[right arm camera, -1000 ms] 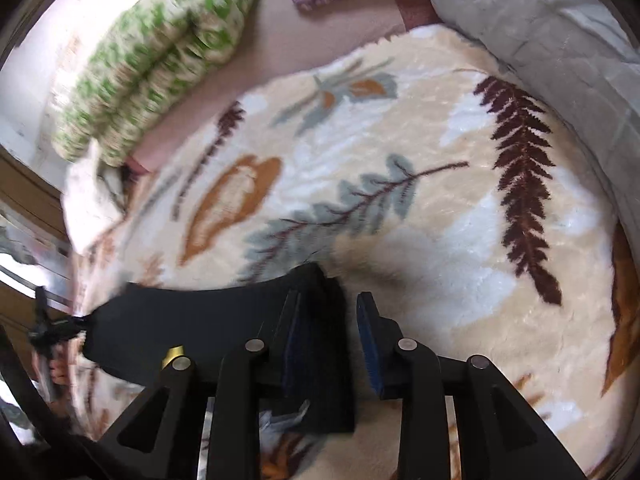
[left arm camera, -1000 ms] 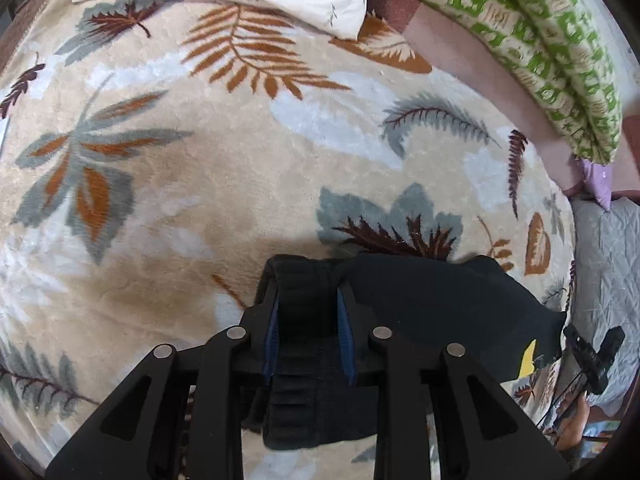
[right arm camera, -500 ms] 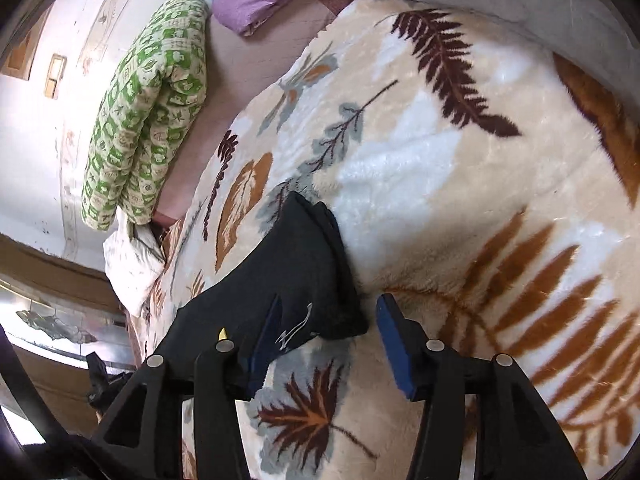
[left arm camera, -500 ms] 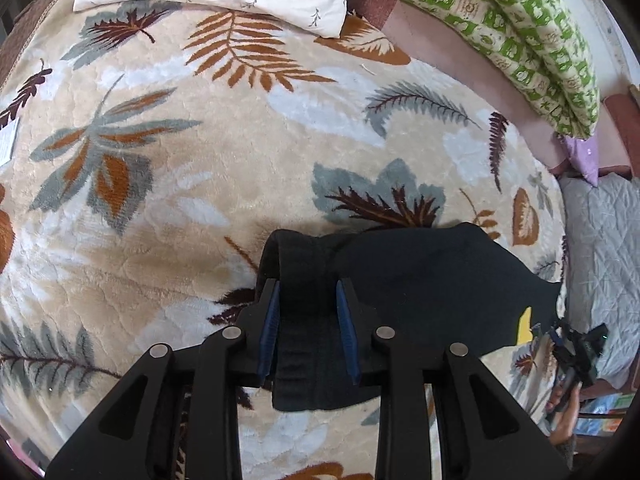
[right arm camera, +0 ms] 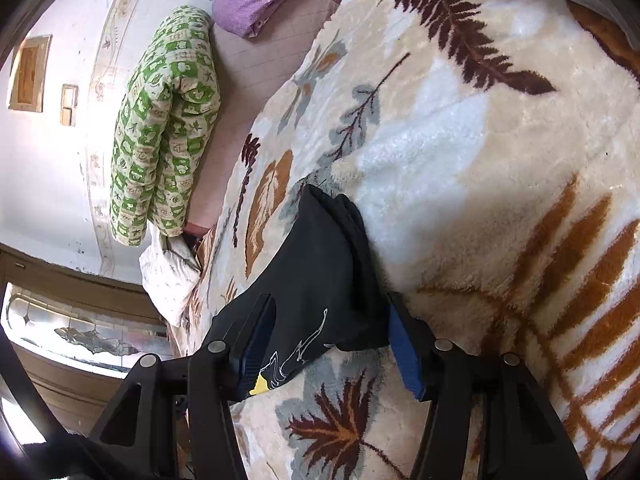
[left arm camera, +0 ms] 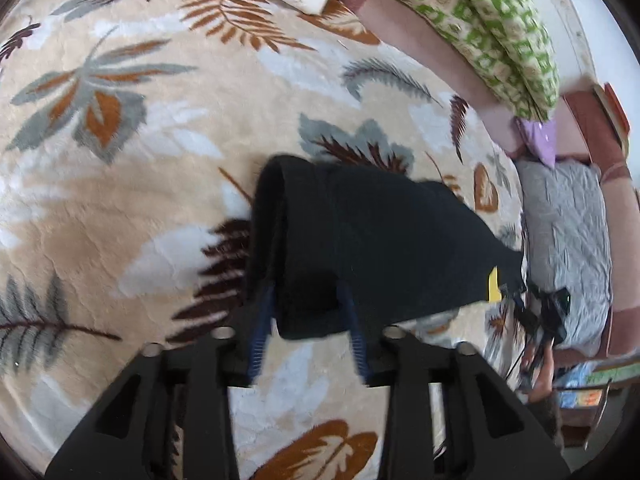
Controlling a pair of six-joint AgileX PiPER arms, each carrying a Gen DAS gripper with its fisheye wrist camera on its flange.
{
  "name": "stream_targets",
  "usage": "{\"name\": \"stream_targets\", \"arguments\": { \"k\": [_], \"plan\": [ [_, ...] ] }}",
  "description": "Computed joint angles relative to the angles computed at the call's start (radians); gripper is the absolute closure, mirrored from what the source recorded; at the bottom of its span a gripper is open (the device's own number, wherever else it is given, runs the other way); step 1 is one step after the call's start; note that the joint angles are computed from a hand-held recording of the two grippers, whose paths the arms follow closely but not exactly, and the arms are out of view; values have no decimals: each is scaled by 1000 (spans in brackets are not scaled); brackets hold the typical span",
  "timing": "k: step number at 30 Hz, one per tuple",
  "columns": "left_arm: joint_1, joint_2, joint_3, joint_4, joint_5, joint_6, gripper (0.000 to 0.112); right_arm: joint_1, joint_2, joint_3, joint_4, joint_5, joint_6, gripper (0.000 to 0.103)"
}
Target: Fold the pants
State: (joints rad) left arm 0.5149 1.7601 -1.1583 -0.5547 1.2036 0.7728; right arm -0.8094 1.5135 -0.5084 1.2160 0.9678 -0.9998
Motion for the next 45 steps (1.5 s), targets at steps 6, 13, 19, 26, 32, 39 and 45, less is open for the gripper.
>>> {"name": "stream_targets", "arguments": {
  "k": [6,13,19,26,32,39,45],
  "plan": [
    [-70,-64,89,65,-140,-30,66,57,-47,2,-15,-67,7,48],
    [-91,-107,100,116,-186,-76,87,63,-148,7,-115,-75,52,84],
    [-184,-94,112,252,-259,-195,86,-32,-232,-6,-234,-25,95,88],
    [-202,-141,114,274,-250,-174,86,-130,-233,6,-332,-80,95,88],
    [-183,-212,13,189,-150,-100,86,29,-318,-119,-306,25,196,64],
    [-421,-72,-210,269,-83,-150,66,691,-26,-479,-327,-27,360,51],
    [-570,120,-375,396,-63,-126,66,1017,445,-967,-537,-15,556,50]
  ]
}}
